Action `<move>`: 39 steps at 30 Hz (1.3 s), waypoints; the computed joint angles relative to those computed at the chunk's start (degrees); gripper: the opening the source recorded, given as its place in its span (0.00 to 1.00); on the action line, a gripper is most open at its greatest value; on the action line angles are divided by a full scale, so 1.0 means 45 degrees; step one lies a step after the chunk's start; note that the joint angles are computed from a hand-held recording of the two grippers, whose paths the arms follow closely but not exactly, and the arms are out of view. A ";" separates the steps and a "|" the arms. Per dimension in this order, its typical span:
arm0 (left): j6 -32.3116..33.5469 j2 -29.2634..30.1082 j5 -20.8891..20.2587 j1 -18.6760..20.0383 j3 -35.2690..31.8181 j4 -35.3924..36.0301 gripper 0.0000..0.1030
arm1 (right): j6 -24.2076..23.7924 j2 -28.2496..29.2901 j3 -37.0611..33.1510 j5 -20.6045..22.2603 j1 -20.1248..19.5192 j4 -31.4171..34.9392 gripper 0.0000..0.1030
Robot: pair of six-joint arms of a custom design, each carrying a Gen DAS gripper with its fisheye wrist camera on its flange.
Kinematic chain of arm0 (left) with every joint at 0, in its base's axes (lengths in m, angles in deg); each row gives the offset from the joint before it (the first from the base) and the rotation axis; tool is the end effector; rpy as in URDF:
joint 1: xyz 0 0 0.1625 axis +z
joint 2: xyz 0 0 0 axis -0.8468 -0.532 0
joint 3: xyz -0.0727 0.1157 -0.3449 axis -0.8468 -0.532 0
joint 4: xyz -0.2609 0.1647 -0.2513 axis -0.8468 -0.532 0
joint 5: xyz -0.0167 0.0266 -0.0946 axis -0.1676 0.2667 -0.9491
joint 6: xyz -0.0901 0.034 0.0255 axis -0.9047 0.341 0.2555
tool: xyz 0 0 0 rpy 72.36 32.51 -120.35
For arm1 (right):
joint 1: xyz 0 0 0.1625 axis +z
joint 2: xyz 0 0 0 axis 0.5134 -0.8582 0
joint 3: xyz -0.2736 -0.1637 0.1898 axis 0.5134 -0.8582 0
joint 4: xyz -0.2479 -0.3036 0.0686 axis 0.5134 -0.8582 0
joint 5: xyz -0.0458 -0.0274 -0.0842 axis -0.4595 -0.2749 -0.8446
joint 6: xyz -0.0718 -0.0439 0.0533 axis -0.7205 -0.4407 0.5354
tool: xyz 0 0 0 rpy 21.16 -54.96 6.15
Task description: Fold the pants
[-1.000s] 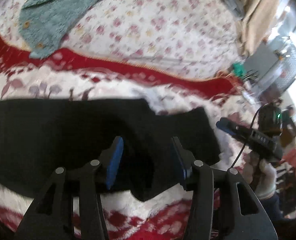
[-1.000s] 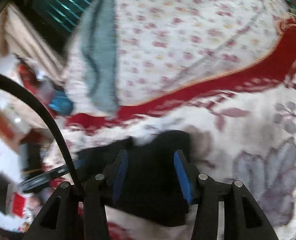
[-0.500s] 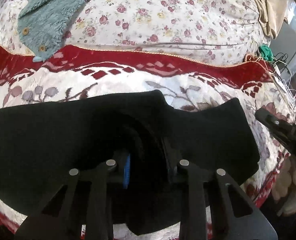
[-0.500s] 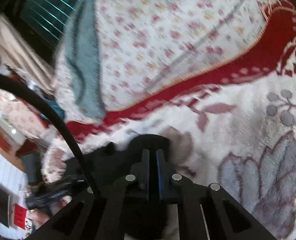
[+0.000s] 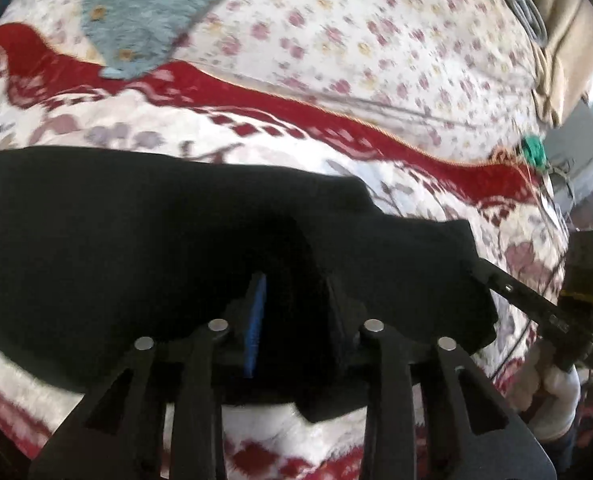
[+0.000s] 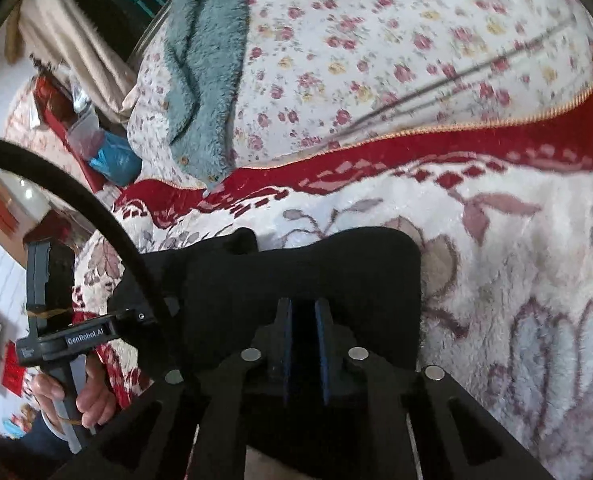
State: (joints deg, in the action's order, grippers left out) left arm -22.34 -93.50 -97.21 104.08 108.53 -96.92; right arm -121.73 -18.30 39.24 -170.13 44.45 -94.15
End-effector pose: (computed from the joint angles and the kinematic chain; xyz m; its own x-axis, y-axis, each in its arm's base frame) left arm -0.3006 -0.6117 -0.0440 -0.8934 -0.2370 -0.3817 0.0675 0.7690 -0.6357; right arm -0.0412 -0.7483 0.3073 -0.8494 -0.5212 0.0822 -0.5198 0.7998 -0.3003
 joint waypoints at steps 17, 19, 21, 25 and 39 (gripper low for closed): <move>-0.8280 -0.4012 0.2873 -0.1407 0.6491 -0.0065 0.60 | -0.2191 0.0963 0.0594 0.1558 0.1965 0.1513 0.53; -0.9200 -0.4186 0.2931 -0.1364 0.6782 0.0151 0.60 | -0.2380 0.1443 0.0184 0.1187 0.2415 0.1725 0.53; -1.0165 -0.4249 0.3076 -0.1334 0.7105 0.0004 0.60 | -0.2650 0.1971 -0.0341 0.0901 0.2791 0.2085 0.53; -1.0177 -0.4115 0.2951 -0.1017 0.7164 -0.0514 0.60 | -0.2985 0.2888 -0.1037 0.0219 0.3451 0.2134 0.54; -0.8057 -0.3257 0.3286 -0.0344 0.6679 -0.3008 0.72 | -0.4473 0.7667 -0.6196 -0.3247 0.5148 0.3976 0.64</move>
State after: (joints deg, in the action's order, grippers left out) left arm -58.59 -108.16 -82.42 102.54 138.58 -110.46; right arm -141.85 16.20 11.36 -184.74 67.62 -76.26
